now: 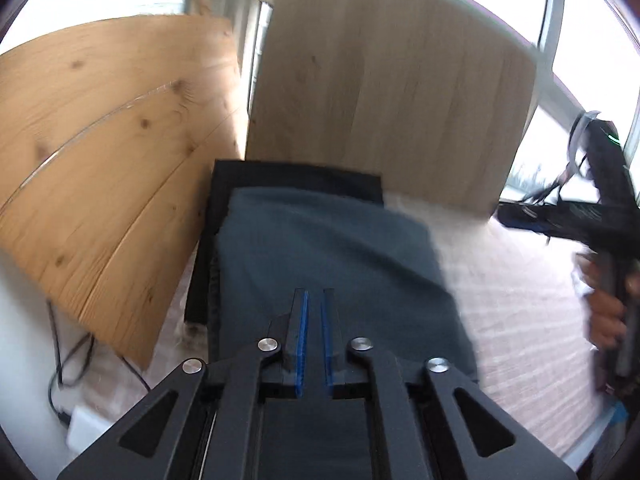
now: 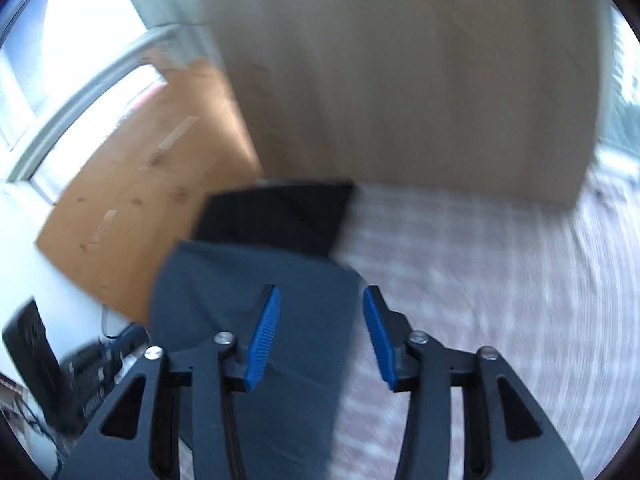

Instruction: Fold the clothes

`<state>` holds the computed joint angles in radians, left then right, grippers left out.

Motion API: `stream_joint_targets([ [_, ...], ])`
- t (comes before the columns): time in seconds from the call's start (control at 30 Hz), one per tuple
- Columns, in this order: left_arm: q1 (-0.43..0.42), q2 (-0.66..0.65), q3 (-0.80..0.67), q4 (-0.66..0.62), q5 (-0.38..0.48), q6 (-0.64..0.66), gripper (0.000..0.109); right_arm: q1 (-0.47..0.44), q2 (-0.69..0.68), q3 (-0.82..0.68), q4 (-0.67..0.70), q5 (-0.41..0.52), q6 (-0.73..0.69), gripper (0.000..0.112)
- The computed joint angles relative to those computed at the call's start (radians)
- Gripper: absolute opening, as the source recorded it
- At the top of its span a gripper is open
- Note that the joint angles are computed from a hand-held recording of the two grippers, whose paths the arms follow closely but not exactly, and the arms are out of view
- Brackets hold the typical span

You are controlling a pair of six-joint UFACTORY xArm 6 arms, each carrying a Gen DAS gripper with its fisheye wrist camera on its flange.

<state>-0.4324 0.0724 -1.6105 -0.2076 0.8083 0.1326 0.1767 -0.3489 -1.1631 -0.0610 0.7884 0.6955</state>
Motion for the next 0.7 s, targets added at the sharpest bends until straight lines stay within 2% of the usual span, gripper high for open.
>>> stream_joint_targets([
  [0.1, -0.001, 0.050, -0.041, 0.097, 0.050, -0.016, 0.011, -0.009, -0.050, 0.141, 0.120, -0.097, -0.010, 0.031],
  [0.17, 0.004, 0.052, -0.046, 0.146, 0.056, -0.051, 0.013, -0.029, -0.008, 0.139, 0.174, -0.120, -0.060, 0.031],
  [0.27, -0.012, 0.000, -0.016, 0.184, 0.036, -0.047, 0.009, -0.068, 0.072, 0.106, 0.277, -0.134, -0.164, 0.032],
  [0.3, -0.028, -0.028, 0.004, 0.162, 0.036, -0.028, 0.009, -0.088, 0.094, 0.095, 0.333, -0.139, -0.210, 0.032],
  [0.4, -0.107, -0.112, 0.067, 0.057, 0.060, 0.047, 0.010, -0.140, 0.161, 0.055, 0.487, -0.139, -0.345, 0.037],
  [0.47, -0.189, -0.144, 0.112, 0.047, 0.063, 0.076, 0.018, -0.166, 0.203, 0.023, 0.539, -0.121, -0.391, 0.037],
  [0.5, -0.238, -0.155, 0.139, 0.076, 0.055, 0.073, 0.021, -0.175, 0.222, 0.006, 0.577, -0.105, -0.431, 0.037],
  [0.57, -0.326, -0.161, 0.176, 0.152, 0.043, 0.047, 0.034, -0.183, 0.267, -0.041, 0.614, -0.072, -0.488, 0.037],
  [0.7, -0.421, -0.106, 0.175, 0.335, 0.085, -0.115, 0.036, -0.191, 0.321, -0.094, 0.658, -0.029, -0.598, 0.037],
])
